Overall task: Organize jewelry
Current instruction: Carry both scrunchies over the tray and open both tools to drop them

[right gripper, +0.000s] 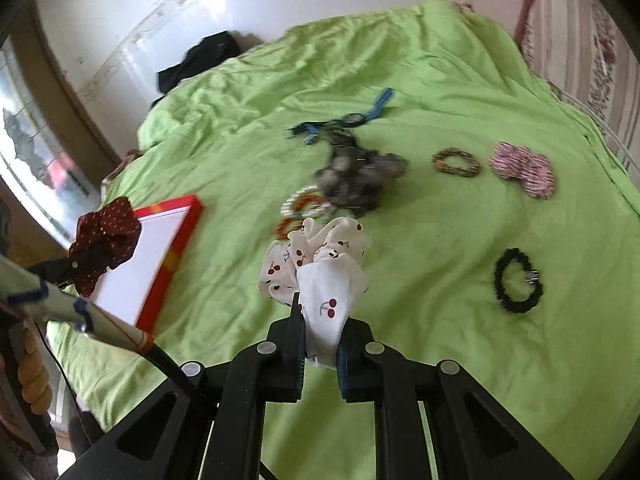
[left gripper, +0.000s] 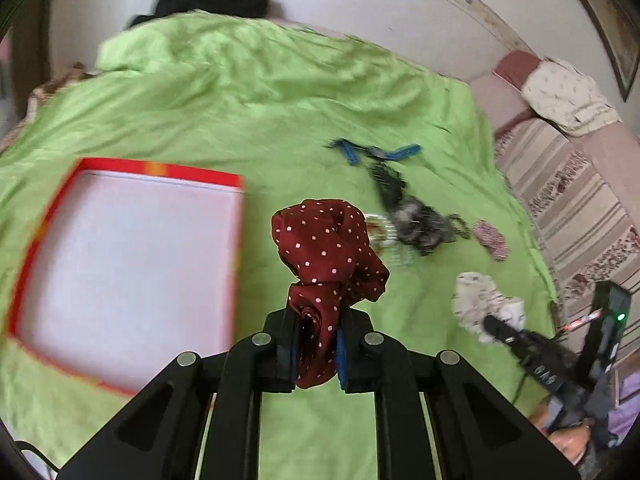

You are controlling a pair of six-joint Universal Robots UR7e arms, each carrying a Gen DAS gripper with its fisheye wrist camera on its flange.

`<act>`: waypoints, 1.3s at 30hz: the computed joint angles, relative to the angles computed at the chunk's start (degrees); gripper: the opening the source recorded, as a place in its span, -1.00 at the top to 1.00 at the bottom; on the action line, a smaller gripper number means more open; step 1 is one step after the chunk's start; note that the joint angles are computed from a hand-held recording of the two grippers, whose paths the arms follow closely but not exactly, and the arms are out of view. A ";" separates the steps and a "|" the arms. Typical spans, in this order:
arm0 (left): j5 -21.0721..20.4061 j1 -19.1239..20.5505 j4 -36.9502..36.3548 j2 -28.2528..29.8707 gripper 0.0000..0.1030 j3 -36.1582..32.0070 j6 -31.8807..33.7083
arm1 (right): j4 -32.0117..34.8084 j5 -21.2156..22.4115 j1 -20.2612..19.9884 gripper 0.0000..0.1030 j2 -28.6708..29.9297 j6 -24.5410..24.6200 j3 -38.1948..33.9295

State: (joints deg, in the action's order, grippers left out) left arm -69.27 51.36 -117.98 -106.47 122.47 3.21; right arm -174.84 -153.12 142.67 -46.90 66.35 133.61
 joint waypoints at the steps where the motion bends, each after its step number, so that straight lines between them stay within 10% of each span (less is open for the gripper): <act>1: 0.75 0.88 0.77 -0.84 0.75 -0.64 0.35 | 0.40 0.32 0.49 0.75 0.69 -0.72 -1.22; 18: 13.36 21.55 -9.91 8.03 0.74 -10.23 11.01 | -7.29 19.68 -4.77 0.74 22.57 -30.80 -30.91; 28: 12.57 26.22 -11.65 11.44 0.57 -13.40 11.51 | -2.69 23.23 -8.99 0.35 27.70 -30.34 -36.45; 39: 18.05 24.30 -11.78 8.51 0.57 -9.60 12.59 | 9.49 23.28 -8.20 0.37 25.02 -24.00 -36.42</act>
